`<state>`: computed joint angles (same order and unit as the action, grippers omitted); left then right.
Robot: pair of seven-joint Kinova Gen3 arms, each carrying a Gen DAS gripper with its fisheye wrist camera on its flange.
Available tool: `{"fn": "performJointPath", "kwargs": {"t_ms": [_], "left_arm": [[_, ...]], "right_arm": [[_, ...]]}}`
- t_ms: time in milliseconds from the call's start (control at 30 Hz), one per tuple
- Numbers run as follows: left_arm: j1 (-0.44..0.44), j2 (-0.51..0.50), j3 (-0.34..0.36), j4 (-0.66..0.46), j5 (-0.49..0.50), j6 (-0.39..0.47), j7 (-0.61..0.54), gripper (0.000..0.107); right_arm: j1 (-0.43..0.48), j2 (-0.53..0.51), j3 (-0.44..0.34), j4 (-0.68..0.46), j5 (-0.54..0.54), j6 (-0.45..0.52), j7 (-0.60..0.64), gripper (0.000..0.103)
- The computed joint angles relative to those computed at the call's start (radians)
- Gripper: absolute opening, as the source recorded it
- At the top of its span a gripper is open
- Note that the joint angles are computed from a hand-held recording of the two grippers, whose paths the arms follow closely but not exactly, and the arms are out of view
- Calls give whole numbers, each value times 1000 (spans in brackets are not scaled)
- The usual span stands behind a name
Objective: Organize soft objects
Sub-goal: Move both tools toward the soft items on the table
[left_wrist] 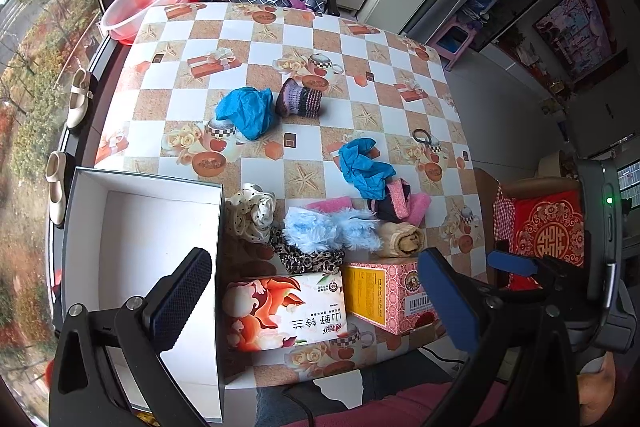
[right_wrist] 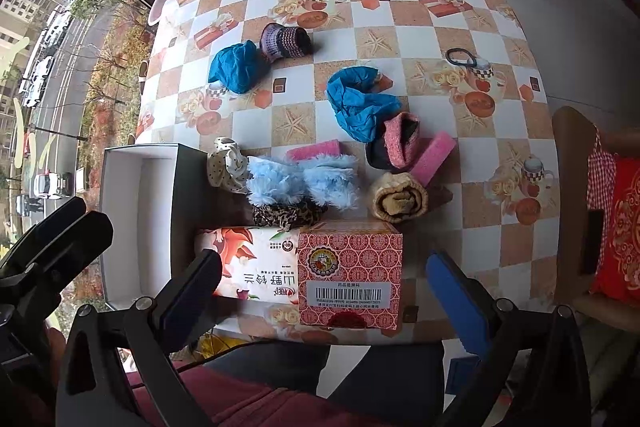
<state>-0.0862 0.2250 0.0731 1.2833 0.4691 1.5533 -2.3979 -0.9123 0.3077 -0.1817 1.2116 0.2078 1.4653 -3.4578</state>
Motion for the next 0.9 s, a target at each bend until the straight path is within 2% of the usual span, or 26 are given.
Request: {"fn": "performJointPath", "kwargs": {"t_ms": [167,433,767,900], "left_arm": [[24,25,4,-50,-55,61,53,103],[4,44,11,-54,-3,98,59,103],[9,31,9,-39,-18,64,46,103],[18,20,7,-28,-39,30,36,103]], "right_arm": [[-6,0,0,2,9,4,-13,103],[-13,2,1,5,14,2,-20,103],[4,9,0,-2,-15,14,-2,103],[4,-5,3,20,-14,-14,-21,103]]}}
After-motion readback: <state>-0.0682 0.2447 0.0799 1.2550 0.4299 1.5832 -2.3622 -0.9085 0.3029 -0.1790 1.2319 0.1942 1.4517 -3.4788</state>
